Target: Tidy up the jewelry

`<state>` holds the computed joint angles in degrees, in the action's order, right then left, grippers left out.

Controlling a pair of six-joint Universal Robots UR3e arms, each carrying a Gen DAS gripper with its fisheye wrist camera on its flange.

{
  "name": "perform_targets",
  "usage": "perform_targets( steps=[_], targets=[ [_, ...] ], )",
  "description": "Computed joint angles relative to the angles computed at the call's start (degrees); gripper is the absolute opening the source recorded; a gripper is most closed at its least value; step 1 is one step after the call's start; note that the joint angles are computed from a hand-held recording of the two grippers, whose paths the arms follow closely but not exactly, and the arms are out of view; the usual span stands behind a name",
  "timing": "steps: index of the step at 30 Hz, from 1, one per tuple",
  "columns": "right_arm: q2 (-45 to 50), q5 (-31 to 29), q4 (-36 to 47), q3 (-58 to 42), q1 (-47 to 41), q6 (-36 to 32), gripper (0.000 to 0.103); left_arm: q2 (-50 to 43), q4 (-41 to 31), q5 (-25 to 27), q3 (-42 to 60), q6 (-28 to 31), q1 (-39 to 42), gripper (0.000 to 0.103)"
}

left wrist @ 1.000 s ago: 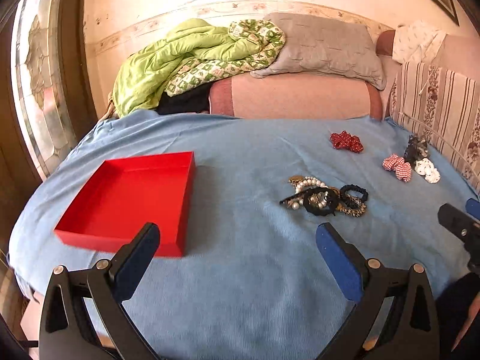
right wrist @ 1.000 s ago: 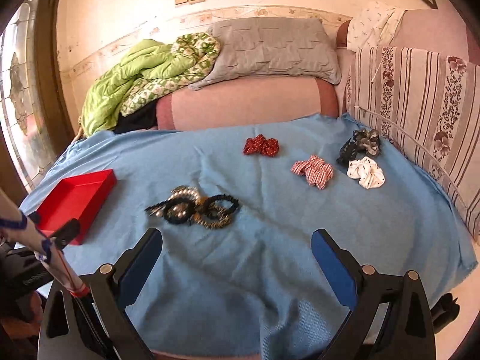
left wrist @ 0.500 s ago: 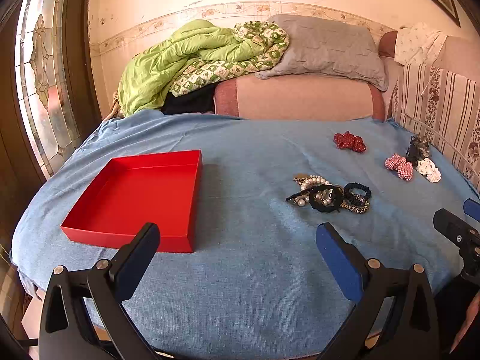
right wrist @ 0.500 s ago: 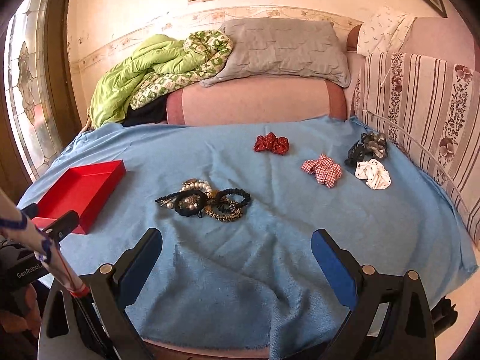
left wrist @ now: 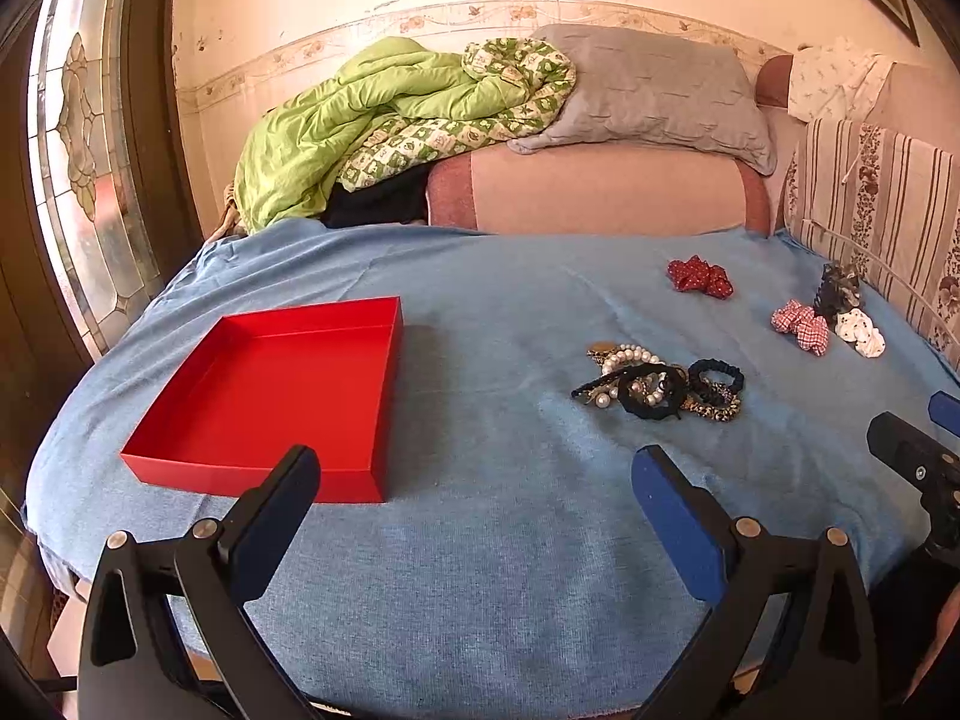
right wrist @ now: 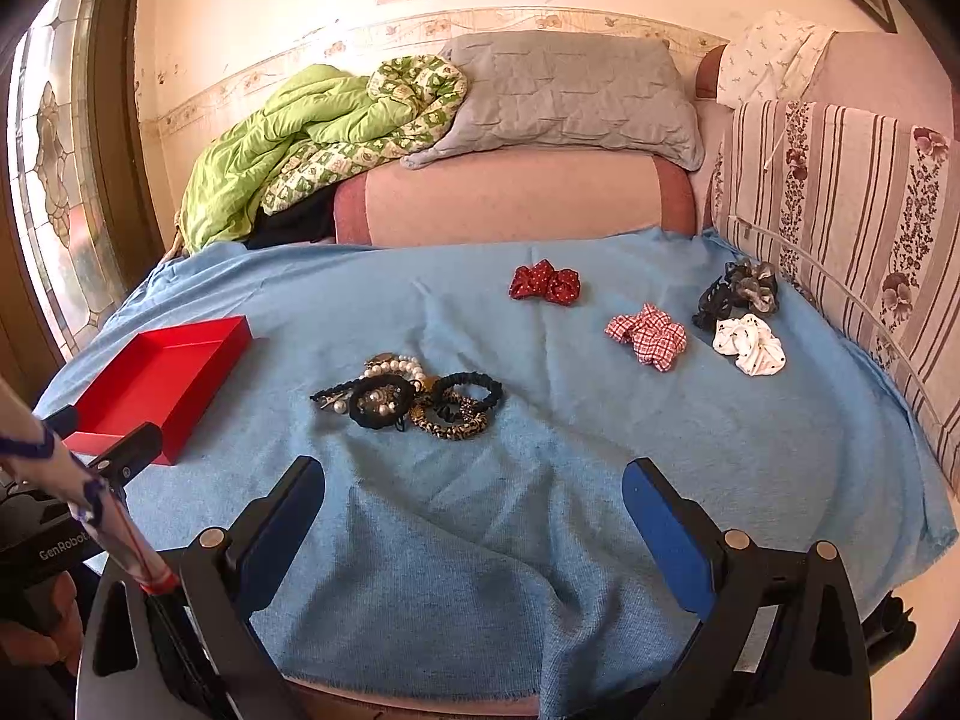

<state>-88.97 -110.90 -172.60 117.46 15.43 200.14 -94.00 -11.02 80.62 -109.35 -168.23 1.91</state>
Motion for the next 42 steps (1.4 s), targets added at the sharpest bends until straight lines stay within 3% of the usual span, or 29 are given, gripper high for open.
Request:
perform_targets(
  steps=[32,42],
  targets=[
    [0.68,1.40,1.55,-0.53,-1.34,-0.10,0.101,-2.18,-1.14,-1.27,1.43,0.35,1.14,0.103],
    [-0.94,14.04,3.96,-1.20,-12.07,-1.67,0.099,-8.11,-12.57,-9.61,12.96,2.89,4.88,0.103]
  ],
)
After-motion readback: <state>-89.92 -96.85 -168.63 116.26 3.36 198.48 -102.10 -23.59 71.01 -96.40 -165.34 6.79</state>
